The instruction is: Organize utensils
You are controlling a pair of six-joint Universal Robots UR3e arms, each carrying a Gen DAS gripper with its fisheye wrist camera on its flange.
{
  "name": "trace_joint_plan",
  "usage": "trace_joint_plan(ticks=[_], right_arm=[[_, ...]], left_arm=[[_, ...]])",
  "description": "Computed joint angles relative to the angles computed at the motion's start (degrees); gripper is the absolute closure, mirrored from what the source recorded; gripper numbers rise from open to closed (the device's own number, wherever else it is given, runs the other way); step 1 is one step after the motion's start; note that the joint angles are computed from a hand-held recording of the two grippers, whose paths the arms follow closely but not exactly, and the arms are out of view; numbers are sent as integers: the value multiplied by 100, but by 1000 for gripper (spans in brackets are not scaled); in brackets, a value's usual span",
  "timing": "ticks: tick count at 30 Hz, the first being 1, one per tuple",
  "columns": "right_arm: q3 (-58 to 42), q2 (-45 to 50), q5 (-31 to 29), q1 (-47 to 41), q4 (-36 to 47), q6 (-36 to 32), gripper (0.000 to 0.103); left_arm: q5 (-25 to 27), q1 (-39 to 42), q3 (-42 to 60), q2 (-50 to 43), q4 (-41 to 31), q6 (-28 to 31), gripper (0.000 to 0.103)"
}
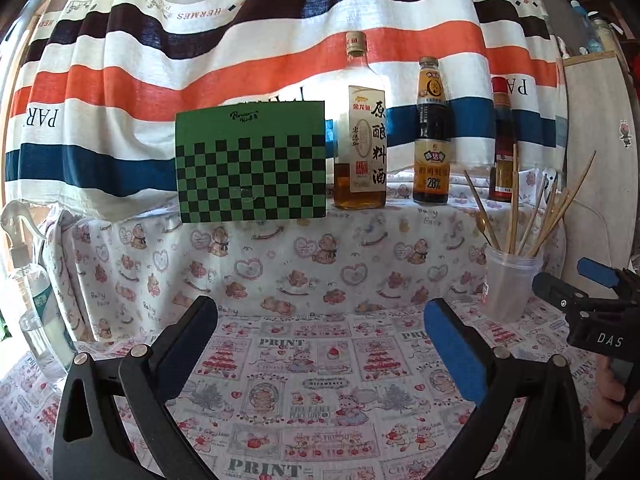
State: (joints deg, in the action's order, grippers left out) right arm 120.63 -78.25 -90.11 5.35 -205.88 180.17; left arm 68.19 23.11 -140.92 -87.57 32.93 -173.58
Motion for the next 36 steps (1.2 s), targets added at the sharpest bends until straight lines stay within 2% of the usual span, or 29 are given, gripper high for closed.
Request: trace_joint_plan(ticks=[1, 2, 3, 5, 11, 15, 17, 32, 36], right_arm=[[-18, 24, -156, 65, -35, -8, 0], [0, 4, -53, 29, -15, -15, 0], [-15, -20, 68, -9, 88, -39, 0], [-91, 21, -115, 80, 144, -55, 0], [-45, -24, 125, -6, 154, -117, 0], [-5, -41, -49, 55, 95, -65, 0], [5, -52, -172, 113, 96, -35, 0], [61, -106, -108, 74, 124, -41, 0], [56, -108, -273, 97, 116, 48, 0]], left_arm=[[-17, -26, 95, -12, -247, 15, 0], [25, -93, 210, -26, -489, 85, 0], [68, -143, 227, -65, -468, 92, 0], [75, -143, 146, -82, -246, 35, 0], [150, -143, 149, -81, -252, -16, 0], [255, -171, 190, -94, -313, -54, 0], [126, -104, 165, -65, -338, -46, 0], [289, -190, 208, -88, -370, 13, 0], [506, -317, 244, -170, -263, 8, 0]])
